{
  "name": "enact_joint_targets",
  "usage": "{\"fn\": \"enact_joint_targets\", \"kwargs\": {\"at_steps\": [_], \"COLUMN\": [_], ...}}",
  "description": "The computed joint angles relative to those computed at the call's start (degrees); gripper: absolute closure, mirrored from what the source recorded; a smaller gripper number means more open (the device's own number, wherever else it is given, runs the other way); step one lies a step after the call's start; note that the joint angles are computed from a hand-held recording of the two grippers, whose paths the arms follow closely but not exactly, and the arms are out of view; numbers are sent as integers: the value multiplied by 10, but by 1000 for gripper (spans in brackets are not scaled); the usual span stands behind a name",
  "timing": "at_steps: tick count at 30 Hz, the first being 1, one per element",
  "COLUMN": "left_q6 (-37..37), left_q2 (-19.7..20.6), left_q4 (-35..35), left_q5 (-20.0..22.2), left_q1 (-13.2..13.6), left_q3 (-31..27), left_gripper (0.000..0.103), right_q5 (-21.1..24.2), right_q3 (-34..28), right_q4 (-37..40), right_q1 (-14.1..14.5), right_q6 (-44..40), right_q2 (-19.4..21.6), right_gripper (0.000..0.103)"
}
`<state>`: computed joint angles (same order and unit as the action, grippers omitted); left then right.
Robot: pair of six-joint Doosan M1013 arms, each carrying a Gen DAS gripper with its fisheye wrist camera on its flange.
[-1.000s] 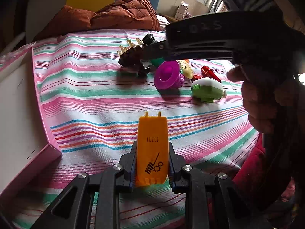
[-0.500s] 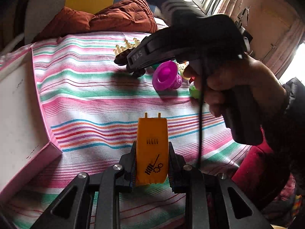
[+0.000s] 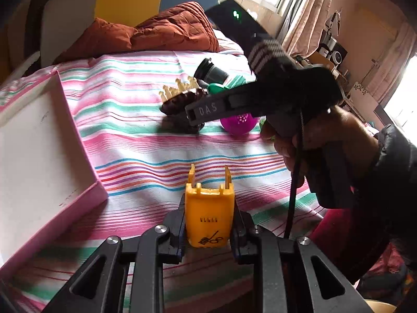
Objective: Organize rigid objects
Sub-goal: 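Grasp the brown pegged toy with the right tool while the left tool holds the yellow piece, then carry the yellow piece into the white tray and open the left tool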
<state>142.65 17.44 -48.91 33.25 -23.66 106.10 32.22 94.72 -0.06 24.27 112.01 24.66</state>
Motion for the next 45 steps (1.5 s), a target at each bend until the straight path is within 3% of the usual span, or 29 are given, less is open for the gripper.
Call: {"fn": "enact_joint_targets", "kwargs": {"at_steps": [7,10,15,21,26,32,36,39,45], "left_q6": [-8,-47,-167,-292,-402,-531,-580,-608,-598], "left_q2": [-13,-8,13,63,93,119,108,90,43], "left_q4": [-36,-28,70,188,310,435,478,491,468], "left_q5": [-11,-21,-63,-71,-88,-78,-95,-108,-136], "left_q1": [29,47,75,102,105,108,107,106,95], "left_q3": [-1,-16,-50,-115,-153,-187,-171,-148,-87], "left_gripper": [77,77,77,77,77,75,58,57,57], "right_q5": [-1,0,1,4,3,3,2,3,5], "right_q3": [-4,-4,-2,-3,-1,0,-2,-3,-5], "right_q4": [-13,-20,-40,-52,-58,-62,-64,-79,-103], "right_q1": [3,3,6,8,9,9,10,13,18], "right_q6": [10,14,25,30,31,33,38,50,70], "right_q2": [5,5,4,4,2,1,3,4,6], "right_gripper": [90,90,90,90,90,90,90,90,90]}}
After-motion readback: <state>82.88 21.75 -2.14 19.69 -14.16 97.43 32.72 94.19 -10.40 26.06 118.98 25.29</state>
